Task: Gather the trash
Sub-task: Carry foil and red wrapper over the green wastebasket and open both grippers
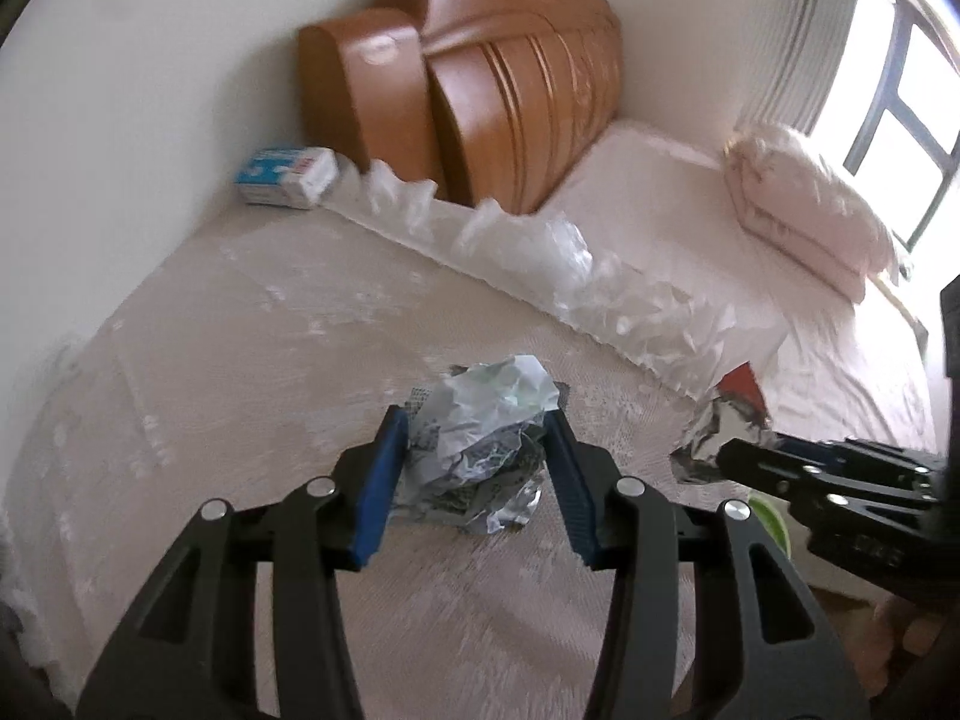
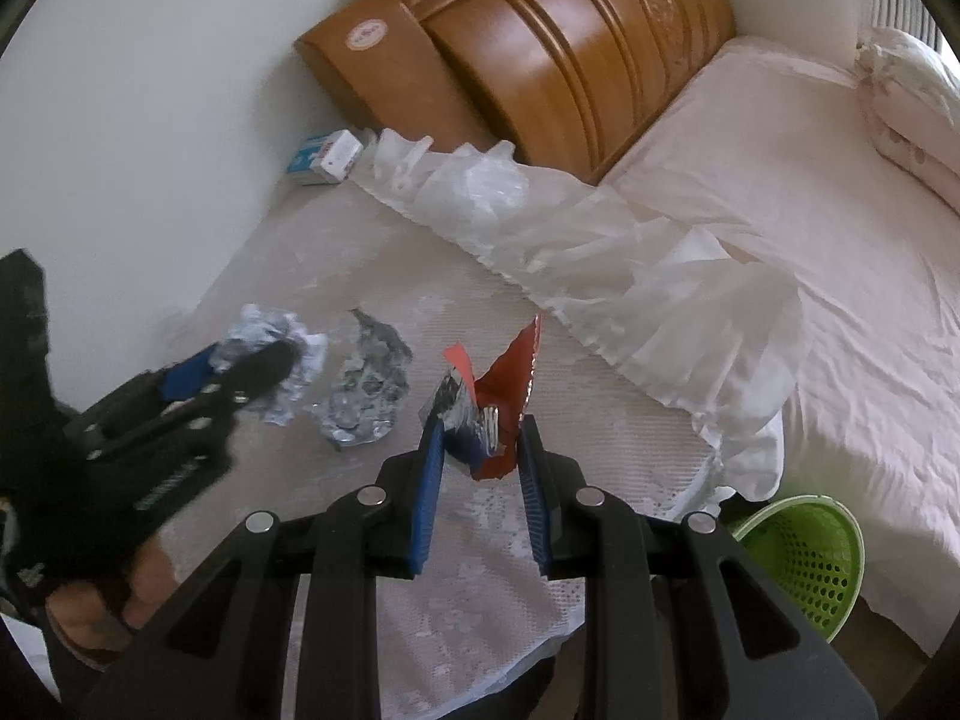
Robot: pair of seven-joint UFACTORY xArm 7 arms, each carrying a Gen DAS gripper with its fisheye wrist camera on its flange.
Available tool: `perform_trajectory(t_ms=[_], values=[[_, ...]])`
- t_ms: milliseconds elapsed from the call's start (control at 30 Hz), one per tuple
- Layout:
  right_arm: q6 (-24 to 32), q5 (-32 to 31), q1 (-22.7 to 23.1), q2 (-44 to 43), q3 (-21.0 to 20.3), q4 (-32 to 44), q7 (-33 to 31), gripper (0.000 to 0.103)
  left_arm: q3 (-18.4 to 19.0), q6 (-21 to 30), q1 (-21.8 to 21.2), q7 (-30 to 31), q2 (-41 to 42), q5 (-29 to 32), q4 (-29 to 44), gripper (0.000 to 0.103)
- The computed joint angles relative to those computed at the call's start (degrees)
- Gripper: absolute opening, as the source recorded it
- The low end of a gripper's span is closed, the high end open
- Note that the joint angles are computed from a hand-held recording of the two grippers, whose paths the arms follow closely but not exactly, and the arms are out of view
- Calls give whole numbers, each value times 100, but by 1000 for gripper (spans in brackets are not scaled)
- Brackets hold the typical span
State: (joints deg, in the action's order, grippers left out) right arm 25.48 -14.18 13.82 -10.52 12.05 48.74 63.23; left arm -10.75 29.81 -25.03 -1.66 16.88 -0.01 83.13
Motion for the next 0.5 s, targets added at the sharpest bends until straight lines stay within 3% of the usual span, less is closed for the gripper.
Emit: perform_trajectory(t_ms=[333, 500], values=[[-138, 333, 380, 141, 76, 208, -520, 26, 135, -229, 265, -919, -1634, 231, -1983, 46], [-189, 898, 722, 226, 102, 199, -1001, 26, 90, -106, 379, -765, -2463, -41, -2951, 46]])
